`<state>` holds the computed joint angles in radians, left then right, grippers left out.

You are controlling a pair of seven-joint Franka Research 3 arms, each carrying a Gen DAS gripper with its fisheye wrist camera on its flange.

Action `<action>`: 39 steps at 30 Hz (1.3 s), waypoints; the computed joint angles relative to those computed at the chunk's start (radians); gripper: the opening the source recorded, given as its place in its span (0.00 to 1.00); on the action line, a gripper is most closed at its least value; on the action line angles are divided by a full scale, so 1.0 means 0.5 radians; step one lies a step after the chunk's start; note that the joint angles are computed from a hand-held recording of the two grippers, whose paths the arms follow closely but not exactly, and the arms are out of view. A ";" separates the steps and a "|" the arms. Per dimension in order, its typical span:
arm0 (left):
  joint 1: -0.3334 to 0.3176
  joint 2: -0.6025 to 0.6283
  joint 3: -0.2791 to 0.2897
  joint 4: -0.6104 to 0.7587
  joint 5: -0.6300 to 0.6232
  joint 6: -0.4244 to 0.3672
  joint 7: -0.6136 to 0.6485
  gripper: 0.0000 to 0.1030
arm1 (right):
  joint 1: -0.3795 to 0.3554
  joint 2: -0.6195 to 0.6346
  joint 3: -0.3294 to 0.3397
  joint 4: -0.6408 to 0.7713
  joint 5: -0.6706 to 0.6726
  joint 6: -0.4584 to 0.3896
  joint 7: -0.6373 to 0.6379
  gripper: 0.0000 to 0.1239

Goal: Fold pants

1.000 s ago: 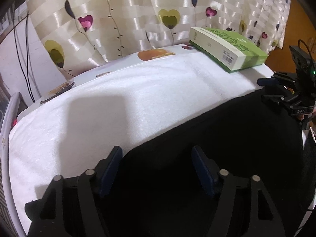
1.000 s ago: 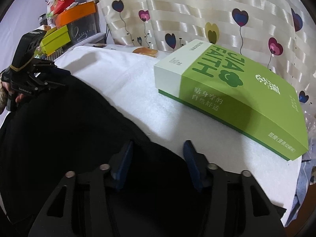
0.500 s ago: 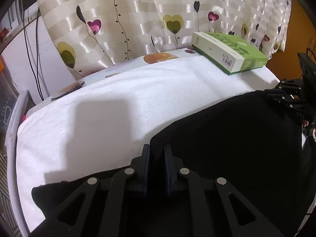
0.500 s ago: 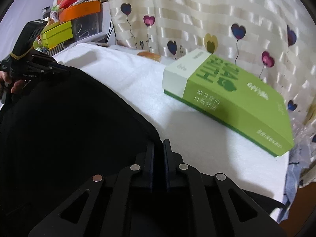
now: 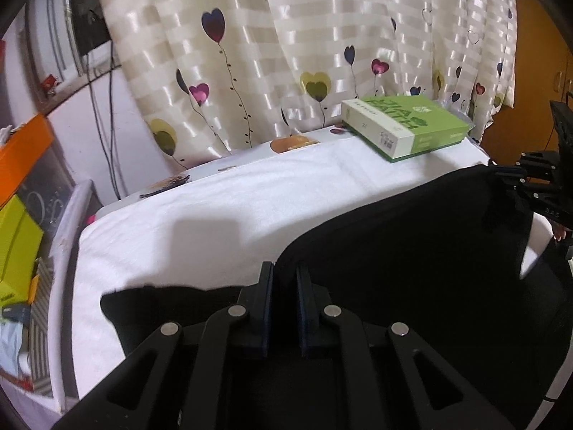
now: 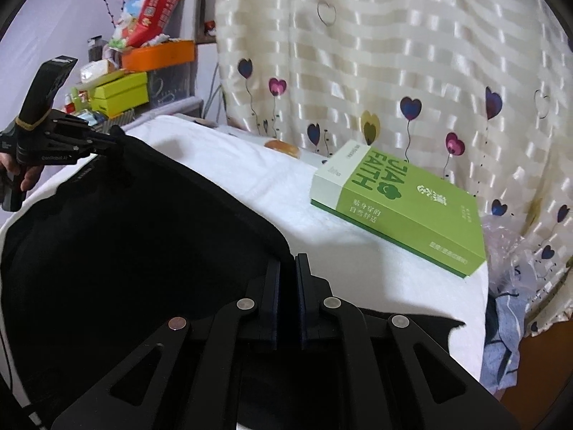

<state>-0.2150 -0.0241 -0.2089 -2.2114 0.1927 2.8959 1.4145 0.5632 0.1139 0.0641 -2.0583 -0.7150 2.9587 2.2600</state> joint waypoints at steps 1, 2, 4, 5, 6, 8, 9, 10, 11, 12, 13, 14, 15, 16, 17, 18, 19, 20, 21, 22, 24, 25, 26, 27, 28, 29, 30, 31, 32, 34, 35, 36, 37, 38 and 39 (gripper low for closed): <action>0.003 -0.042 -0.006 -0.040 0.074 0.009 -0.064 0.13 | 0.009 -0.027 -0.003 -0.023 -0.025 0.000 0.032 0.06; 0.009 -0.077 -0.014 -0.073 0.148 0.018 -0.131 0.13 | 0.019 -0.066 0.000 -0.055 -0.070 -0.007 0.082 0.06; 0.005 -0.156 -0.016 -0.145 0.187 0.039 -0.178 0.13 | 0.010 -0.124 0.029 -0.102 -0.168 -0.028 0.181 0.06; -0.004 -0.200 -0.010 -0.185 0.167 0.054 -0.186 0.13 | -0.003 -0.152 0.050 -0.126 -0.208 -0.029 0.231 0.06; -0.018 -0.245 -0.002 -0.227 0.137 0.067 -0.185 0.13 | -0.017 -0.185 0.076 -0.156 -0.236 -0.033 0.275 0.06; -0.043 -0.336 0.008 -0.311 0.107 0.100 -0.193 0.13 | -0.050 -0.260 0.134 -0.221 -0.333 -0.043 0.395 0.06; -0.062 -0.380 0.016 -0.354 0.088 0.117 -0.188 0.13 | -0.070 -0.298 0.165 -0.257 -0.360 -0.040 0.443 0.06; -0.070 -0.421 0.017 -0.392 0.085 0.130 -0.196 0.13 | -0.091 -0.328 0.195 -0.284 -0.385 -0.038 0.483 0.06; -0.069 -0.472 0.006 -0.435 0.097 0.132 -0.221 0.13 | -0.112 -0.357 0.228 -0.307 -0.415 -0.045 0.523 0.06; -0.076 -0.511 0.003 -0.470 0.099 0.134 -0.240 0.13 | -0.132 -0.388 0.263 -0.333 -0.443 -0.054 0.564 0.06; -0.099 -0.559 0.012 -0.518 0.084 0.144 -0.248 0.13 | -0.153 -0.425 0.298 -0.367 -0.466 -0.054 0.607 0.06; -0.113 -0.601 0.015 -0.560 0.076 0.151 -0.266 0.13 | -0.174 -0.462 0.332 -0.404 -0.476 -0.050 0.646 0.06; -0.127 -0.644 0.015 -0.604 0.069 0.158 -0.287 0.13 | -0.195 -0.485 0.364 -0.424 -0.483 -0.052 0.668 0.06; -0.137 -0.692 0.011 -0.655 0.067 0.167 -0.313 0.13 | -0.217 -0.518 0.402 -0.451 -0.503 -0.060 0.706 0.06; -0.141 -0.735 0.002 -0.698 0.072 0.169 -0.341 0.13 | -0.239 -0.546 0.438 -0.474 -0.525 -0.062 0.741 0.06; -0.141 -0.773 -0.012 -0.734 0.084 0.166 -0.370 0.13 | -0.259 -0.584 0.478 -0.503 -0.554 -0.069 0.783 0.07; -0.140 -0.809 -0.027 -0.767 0.100 0.168 -0.397 0.13 | -0.279 -0.610 0.512 -0.525 -0.575 -0.072 0.817 0.07; -0.140 -0.849 -0.041 -0.805 0.114 0.171 -0.428 0.13 | -0.299 -0.634 0.545 -0.545 -0.596 -0.076 0.853 0.07; -0.148 -0.882 -0.045 -0.838 0.119 0.174 -0.456 0.13 | -0.316 -0.659 0.577 -0.568 -0.614 -0.073 0.898 0.06; -0.168 -0.917 -0.041 -0.874 0.114 0.172 -0.482 0.13 | -0.331 -0.681 0.603 -0.590 -0.622 -0.066 0.936 0.06; -0.179 -0.990 -0.059 -0.944 0.129 0.172 -0.538 0.13 | -0.365 -0.730 0.665 -0.632 -0.658 -0.063 1.022 0.06; -0.172 -1.033 -0.081 -0.982 0.144 0.171 -0.575 0.13 | -0.380 -0.762 0.696 -0.656 -0.678 -0.062 1.063 0.06; -0.177 -1.067 -0.092 -1.011 0.157 0.167 -0.602 0.13 | -0.394 -0.794 0.727 -0.678 -0.697 -0.066 1.096 0.06; -0.181 -1.103 -0.106 -1.040 0.171 0.163 -0.629 0.13 | -0.405 -0.823 0.752 -0.699 -0.706 -0.067 1.120 0.06; -0.195 -1.143 -0.109 -1.074 0.178 0.160 -0.653 0.13 | -0.410 -0.850 0.770 -0.723 -0.698 -0.063 1.129 0.06; -0.223 -1.182 -0.095 -1.112 0.176 0.163 -0.670 0.13 | -0.414 -0.871 0.788 -0.742 -0.682 -0.065 1.129 0.06; -0.241 -1.217 -0.089 -1.145 0.173 0.169 -0.693 0.13 | -0.411 -0.900 0.805 -0.771 -0.652 -0.068 1.124 0.06; -0.243 -1.257 -0.101 -1.179 0.175 0.170 -0.728 0.13 | -0.415 -0.916 0.821 -0.789 -0.622 -0.070 1.110 0.06; -0.248 -1.294 -0.116 -1.210 0.180 0.168 -0.760 0.13 | -0.418 -0.932 0.839 -0.807 -0.590 -0.074 1.096 0.06; -0.271 -1.348 -0.133 -1.264 0.194 0.167 -0.805 0.13 | -0.429 -0.978 0.890 -0.854 -0.537 -0.095 1.076 0.06; -0.287 -1.374 -0.142 -1.287 0.197 0.157 -0.829 0.13 | -0.439 -1.003 0.917 -0.879 -0.515 -0.097 1.078 0.06; -0.301 -1.394 -0.147 -1.307 0.204 0.152 -0.848 0.13 | -0.448 -1.024 0.935 -0.901 -0.487 -0.088 1.077 0.06; -0.313 -1.423 -0.157 -1.334 0.207 0.149 -0.876 0.13 | -0.460 -1.041 0.955 -0.919 -0.458 -0.080 1.071 0.06; -0.332 -1.444 -0.152 -1.354 0.206 0.148 -0.896 0.13 | -0.467 -1.068 0.977 -0.947 -0.422 -0.068 1.073 0.06; -0.358 -1.466 -0.141 -1.375 0.203 0.144 -0.910 0.13 | -0.483 -1.097 1.005 -0.973 -0.396 -0.059 1.069 0.06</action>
